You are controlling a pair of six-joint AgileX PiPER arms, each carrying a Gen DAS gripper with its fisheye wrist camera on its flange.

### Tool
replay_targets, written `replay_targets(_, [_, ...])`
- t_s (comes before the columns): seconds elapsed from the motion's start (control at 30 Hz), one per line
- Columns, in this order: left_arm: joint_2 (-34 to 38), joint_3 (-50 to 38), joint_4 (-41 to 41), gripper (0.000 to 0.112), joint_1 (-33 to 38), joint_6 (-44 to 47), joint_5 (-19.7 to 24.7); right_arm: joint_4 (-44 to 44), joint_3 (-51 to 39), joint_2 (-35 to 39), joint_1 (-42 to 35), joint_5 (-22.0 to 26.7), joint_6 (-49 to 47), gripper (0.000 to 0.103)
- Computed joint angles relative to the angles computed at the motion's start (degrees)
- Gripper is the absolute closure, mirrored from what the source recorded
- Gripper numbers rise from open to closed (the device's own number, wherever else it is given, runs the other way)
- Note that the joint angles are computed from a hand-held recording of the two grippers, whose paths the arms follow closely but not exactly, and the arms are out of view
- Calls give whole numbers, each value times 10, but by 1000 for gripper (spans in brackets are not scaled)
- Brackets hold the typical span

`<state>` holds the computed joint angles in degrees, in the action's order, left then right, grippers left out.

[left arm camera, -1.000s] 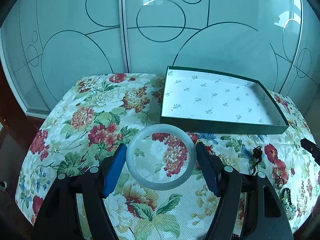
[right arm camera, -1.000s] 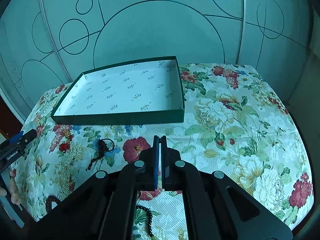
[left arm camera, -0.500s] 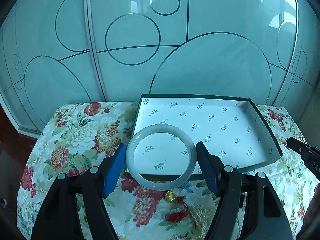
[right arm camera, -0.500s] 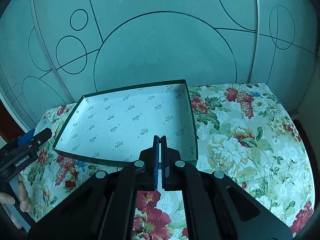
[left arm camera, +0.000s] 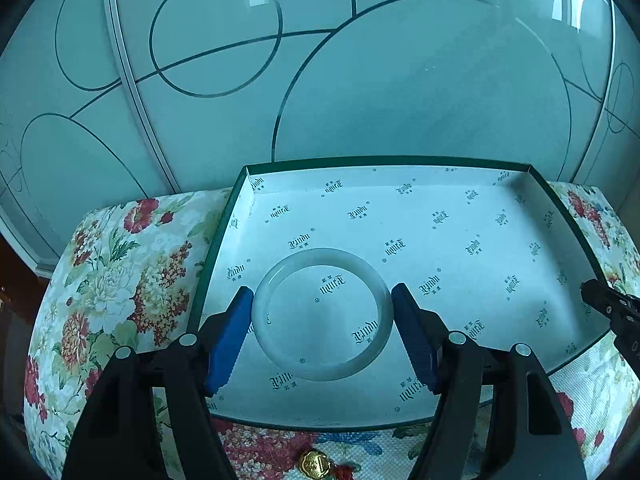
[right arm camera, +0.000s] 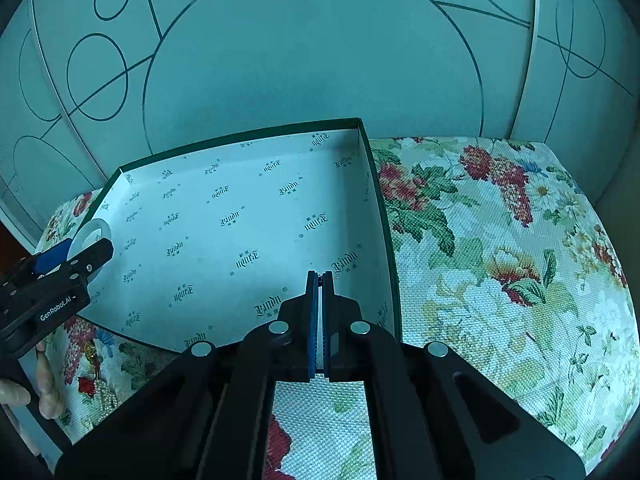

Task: Organize jewelry
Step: 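Carry the jade bangle into the green box and open the left gripper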

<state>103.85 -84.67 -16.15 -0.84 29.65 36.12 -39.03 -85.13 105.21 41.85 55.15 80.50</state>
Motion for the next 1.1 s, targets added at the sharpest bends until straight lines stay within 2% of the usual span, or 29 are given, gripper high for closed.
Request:
replay_targets(0.2, [24,-17,19,42,-7,-19,19,21,6,6,-12,-14,-10,100])
replay_targets(0.27, [25,-15,28,42,-11,-27,19,17,9,4,-11,-14,-2,92])
replay_targets(0.33, [15,-2,31,40,-15,-23,1,11,14,-2,-8,-16,8,80])
replay_targets(0.4, [5,5,29,35,-17,-15,-7,1,15,-7,-2,-11,17,76])
replay_targets(0.57, [-27,14,-7,35,-9,13,7,-16,19,-33,24,8,38,75])
replay_targets(0.73, [-73,44,-62,35,22,56,46,-40,45,-75,73,48,74,75])
replay_targets(1.1, [-225,199,-106,34,125,148,103,-20,128,-147,211,126,179,74])
